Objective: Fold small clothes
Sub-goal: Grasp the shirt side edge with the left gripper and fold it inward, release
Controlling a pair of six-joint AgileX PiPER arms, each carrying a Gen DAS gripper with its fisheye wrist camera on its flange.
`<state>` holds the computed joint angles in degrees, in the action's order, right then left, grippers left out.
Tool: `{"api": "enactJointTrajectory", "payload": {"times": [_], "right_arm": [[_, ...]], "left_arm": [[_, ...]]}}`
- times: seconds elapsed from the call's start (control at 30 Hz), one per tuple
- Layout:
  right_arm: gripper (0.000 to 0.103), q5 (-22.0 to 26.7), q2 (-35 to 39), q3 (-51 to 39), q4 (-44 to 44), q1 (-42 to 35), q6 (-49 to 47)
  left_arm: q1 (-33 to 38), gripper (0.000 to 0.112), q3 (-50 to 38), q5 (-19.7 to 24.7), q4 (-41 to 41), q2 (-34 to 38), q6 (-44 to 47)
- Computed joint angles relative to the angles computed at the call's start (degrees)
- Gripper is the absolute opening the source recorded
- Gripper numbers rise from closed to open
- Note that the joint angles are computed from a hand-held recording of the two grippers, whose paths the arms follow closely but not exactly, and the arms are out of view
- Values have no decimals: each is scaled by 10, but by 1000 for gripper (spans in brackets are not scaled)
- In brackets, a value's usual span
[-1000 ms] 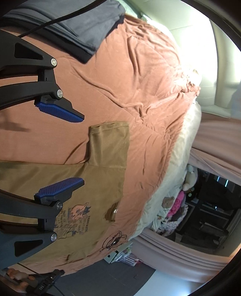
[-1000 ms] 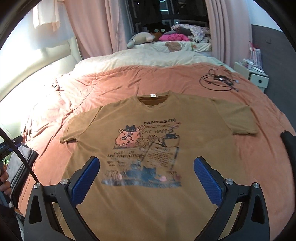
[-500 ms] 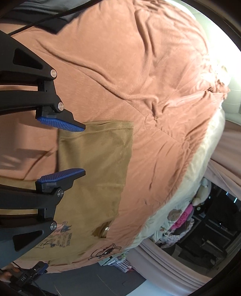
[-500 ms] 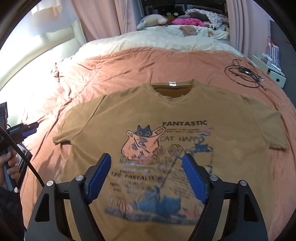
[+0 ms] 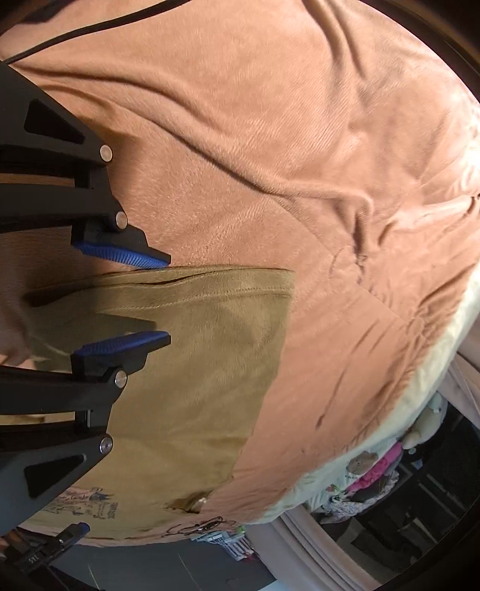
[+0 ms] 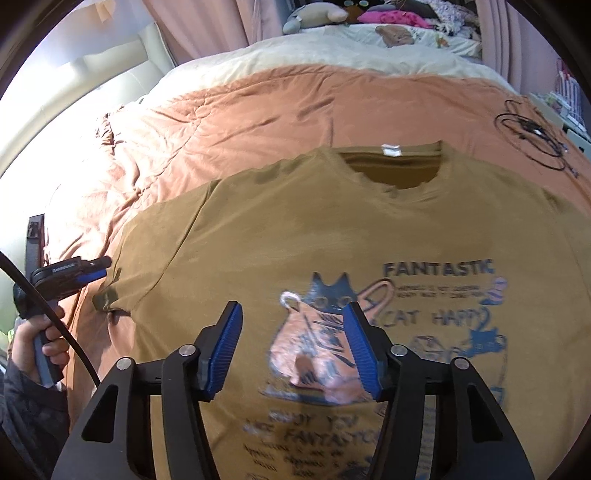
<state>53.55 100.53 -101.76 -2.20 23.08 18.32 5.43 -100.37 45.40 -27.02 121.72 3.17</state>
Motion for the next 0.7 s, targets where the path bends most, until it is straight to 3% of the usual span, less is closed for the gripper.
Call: {"api": "enactJointTrajectory", "payload": {"times": [0.13,0.27,0.5,0.7], "right_arm": [[40,3,36,-32,35,-2,-22],[28,3,69,-59,119,-15,-65],[22,39,176,-181,187,-3,-76],[21,18,244,-222,250,5,-75]], "left_arm": [[-7,29,-29,4,35,21,-33],[-13,6,-31,9,42,16,-31],[-19,5,-29,7,24,-25,-17],[-34,5,-80,38,20,-33,-9]]}}
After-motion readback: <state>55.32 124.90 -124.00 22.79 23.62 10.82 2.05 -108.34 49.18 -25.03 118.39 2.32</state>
